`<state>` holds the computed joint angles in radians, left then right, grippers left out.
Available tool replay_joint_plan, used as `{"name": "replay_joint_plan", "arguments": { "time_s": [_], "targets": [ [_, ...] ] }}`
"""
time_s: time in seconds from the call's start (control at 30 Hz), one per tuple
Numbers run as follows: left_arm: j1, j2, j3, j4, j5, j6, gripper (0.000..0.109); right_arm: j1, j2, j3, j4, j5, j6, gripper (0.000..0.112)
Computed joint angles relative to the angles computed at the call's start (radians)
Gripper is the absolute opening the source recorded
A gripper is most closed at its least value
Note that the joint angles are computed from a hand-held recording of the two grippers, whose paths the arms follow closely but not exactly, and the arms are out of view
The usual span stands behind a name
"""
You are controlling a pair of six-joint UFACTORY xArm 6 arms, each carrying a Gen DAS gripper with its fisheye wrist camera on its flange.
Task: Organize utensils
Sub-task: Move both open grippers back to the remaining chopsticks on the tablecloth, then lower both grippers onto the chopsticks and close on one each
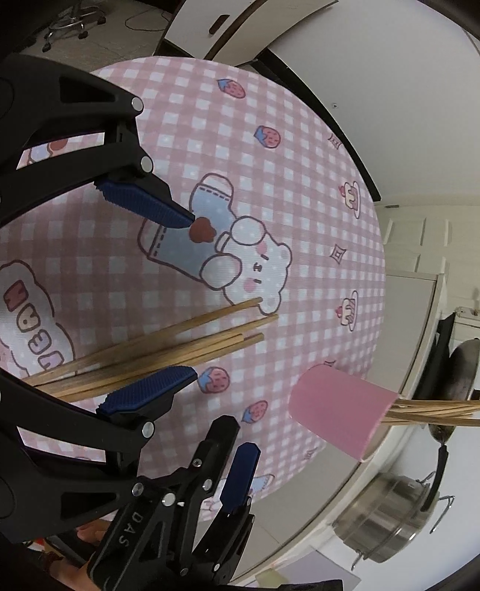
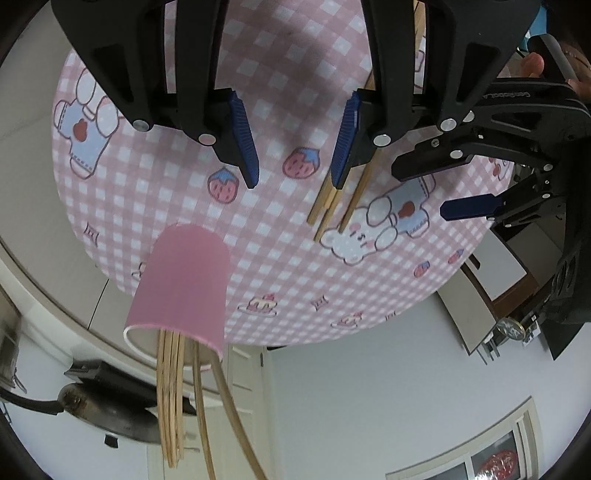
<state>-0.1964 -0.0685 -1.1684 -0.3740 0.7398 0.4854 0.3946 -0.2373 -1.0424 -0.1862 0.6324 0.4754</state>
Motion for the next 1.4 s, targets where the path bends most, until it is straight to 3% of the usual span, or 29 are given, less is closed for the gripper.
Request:
{"name": "replay_joint_plan", "arguments": {
  "time_s": [0.47, 0.6, 0.7, 0.73, 1.4],
  "targets": [
    [-0.026, 0.068, 0.0, 0.123, -0.046, -0.083, 0.075, -0.012, -0.001, 0.023, 0.022, 0.019, -0.015, 0.04],
    [-0.036, 0.062, 0.025, 0.15, -0.095, -0.053, 0.061, -0.009, 0.007, 0.017, 0.027, 0.029, -0.02, 0.04],
    [-0.03, 0.058, 0.02, 0.133, -0.085, -0.029, 0.034, -0.009, 0.011, 0.014, 0.033, 0.035, -0.026, 0.04],
    [-0.028, 0.059, 0.017, 0.134, -0.079, -0.027, 0.03, -0.007, 0.015, 0.011, 0.035, 0.038, -0.029, 0.04],
    [-0.011, 0.047, 0.025, 0.05, -0.068, 0.024, 0.026, 0.022, 0.123, -0.08, 0.064, 0.084, -0.055, 0.04]
  ]
}}
